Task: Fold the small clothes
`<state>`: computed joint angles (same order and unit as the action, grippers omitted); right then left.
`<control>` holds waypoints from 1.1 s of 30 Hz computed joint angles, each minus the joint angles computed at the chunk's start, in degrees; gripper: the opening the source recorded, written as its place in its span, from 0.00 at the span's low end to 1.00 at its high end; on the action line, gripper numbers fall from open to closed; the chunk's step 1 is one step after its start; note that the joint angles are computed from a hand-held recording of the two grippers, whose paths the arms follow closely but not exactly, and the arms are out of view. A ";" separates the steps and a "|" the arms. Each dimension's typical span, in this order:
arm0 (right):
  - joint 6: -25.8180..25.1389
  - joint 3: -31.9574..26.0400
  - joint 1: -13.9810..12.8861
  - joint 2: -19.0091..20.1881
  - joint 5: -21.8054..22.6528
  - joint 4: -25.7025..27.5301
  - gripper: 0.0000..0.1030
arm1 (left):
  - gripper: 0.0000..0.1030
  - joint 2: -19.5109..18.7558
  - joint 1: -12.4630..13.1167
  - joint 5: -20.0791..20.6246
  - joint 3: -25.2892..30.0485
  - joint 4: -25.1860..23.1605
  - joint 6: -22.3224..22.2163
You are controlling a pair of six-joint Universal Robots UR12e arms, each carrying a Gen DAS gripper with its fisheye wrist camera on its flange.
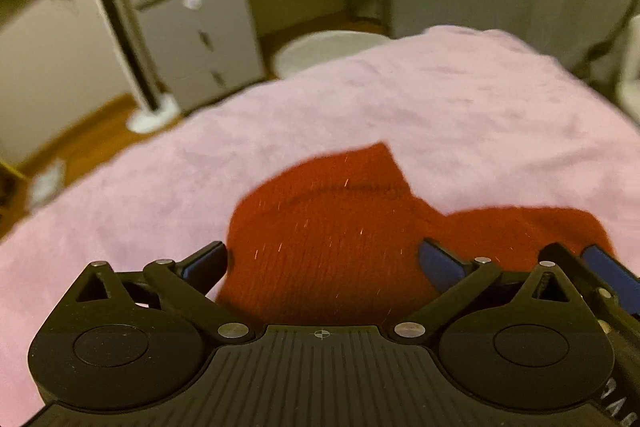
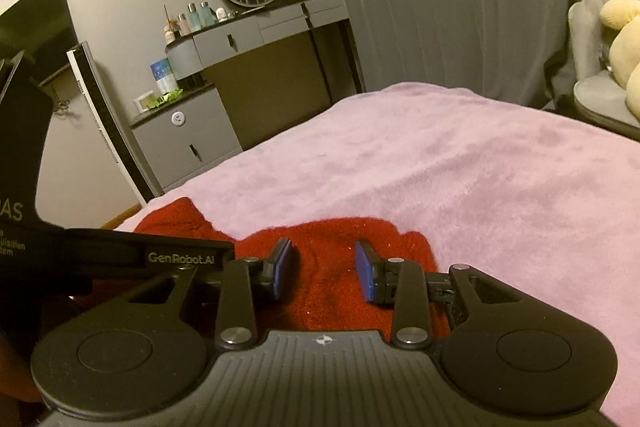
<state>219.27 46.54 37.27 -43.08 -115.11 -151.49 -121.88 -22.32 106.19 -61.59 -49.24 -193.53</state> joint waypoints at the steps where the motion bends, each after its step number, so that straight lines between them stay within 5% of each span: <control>1: 1.42 1.17 0.49 -0.80 -0.26 -0.66 0.42 | 1.00 1.31 0.73 -2.76 -1.39 -0.51 -2.10; 4: 3.28 10.25 2.46 -6.14 -0.48 -5.60 0.59 | 1.00 9.63 3.74 -15.44 -13.26 7.35 -8.05; 6: 5.36 16.22 3.95 -9.59 -1.79 -8.17 0.70 | 1.00 15.44 4.78 -18.86 -21.69 12.91 -9.73; 7: 7.88 18.99 4.38 -11.48 -1.02 -7.48 0.78 | 1.00 17.61 4.80 -18.45 -24.72 14.73 -10.31; 10: 15.20 23.72 4.47 -14.79 1.72 -5.75 0.78 | 1.00 23.00 3.92 -13.85 -31.97 17.32 -9.93; 15: 24.61 27.30 4.00 -16.57 7.91 -9.16 0.76 | 1.00 25.59 2.97 -12.44 -35.01 17.16 -7.78; 22: 30.27 29.27 4.09 -16.14 11.04 -15.36 0.51 | 1.00 25.05 0.01 -5.09 -34.45 12.30 1.61; 27: 35.33 29.58 3.97 -14.85 9.16 -20.98 0.30 | 1.00 23.49 -0.63 -0.82 -32.44 8.55 -1.31; 29: 33.57 29.03 4.35 -14.62 6.70 -20.11 0.15 | 1.00 23.22 -0.67 -0.46 -31.70 7.37 -1.87; 33: 28.50 26.75 5.33 -14.01 0.92 -16.48 0.13 | 1.00 22.52 -1.19 1.03 -30.76 6.20 -1.64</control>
<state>247.77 73.29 42.61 -57.10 -114.20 -167.97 -99.36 -23.50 107.21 -92.35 -43.04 -195.17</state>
